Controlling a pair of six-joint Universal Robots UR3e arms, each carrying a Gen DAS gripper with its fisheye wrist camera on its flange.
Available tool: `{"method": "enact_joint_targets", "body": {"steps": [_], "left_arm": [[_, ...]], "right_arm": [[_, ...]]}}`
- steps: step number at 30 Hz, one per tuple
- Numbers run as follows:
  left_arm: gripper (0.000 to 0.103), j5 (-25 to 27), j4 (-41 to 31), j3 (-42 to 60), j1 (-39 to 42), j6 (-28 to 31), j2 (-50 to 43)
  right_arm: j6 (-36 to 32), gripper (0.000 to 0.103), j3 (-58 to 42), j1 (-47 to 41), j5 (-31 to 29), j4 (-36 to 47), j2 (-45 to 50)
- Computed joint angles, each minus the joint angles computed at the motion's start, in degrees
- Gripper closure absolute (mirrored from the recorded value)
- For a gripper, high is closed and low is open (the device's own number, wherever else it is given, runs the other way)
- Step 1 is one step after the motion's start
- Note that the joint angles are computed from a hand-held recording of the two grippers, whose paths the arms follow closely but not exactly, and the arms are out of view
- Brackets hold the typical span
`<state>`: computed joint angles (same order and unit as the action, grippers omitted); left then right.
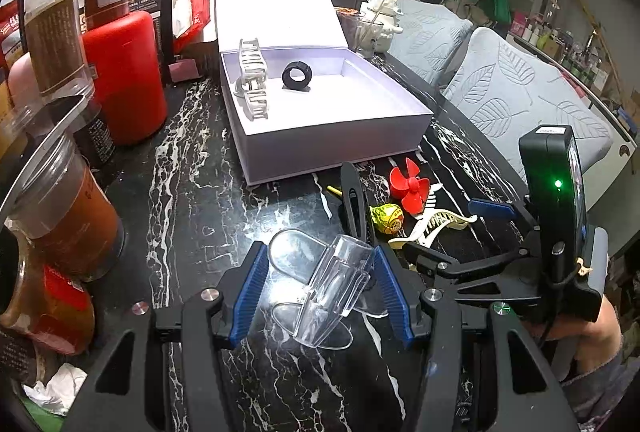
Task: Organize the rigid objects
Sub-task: 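Grasp the clear plastic piece with the left gripper, then grasp the cream claw clip with the right gripper while the left gripper holds the clear piece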
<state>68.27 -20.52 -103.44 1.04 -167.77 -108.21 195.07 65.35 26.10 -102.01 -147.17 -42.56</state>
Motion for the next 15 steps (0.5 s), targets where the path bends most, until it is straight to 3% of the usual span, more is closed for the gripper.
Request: {"method": "enact_joint_targets", "body": {"steps": [5,7,15], "left_arm": [[0.049,-0.2,0.0,-0.1,0.1,0.0,0.1],[0.049,-0.5,-0.1,-0.2,0.2,0.1,0.2],[0.049,-0.2,0.3,-1.0,-0.2,-0.2,1.1]], "right_arm": [[0.0,0.005,1.2,0.0,0.5,-0.7,-0.7],[0.7,0.033,3.6,-0.7,3.1,-2.6,-2.1],[0.1,0.038,6.6,-0.6,3.8,-4.1,-3.6]]}}
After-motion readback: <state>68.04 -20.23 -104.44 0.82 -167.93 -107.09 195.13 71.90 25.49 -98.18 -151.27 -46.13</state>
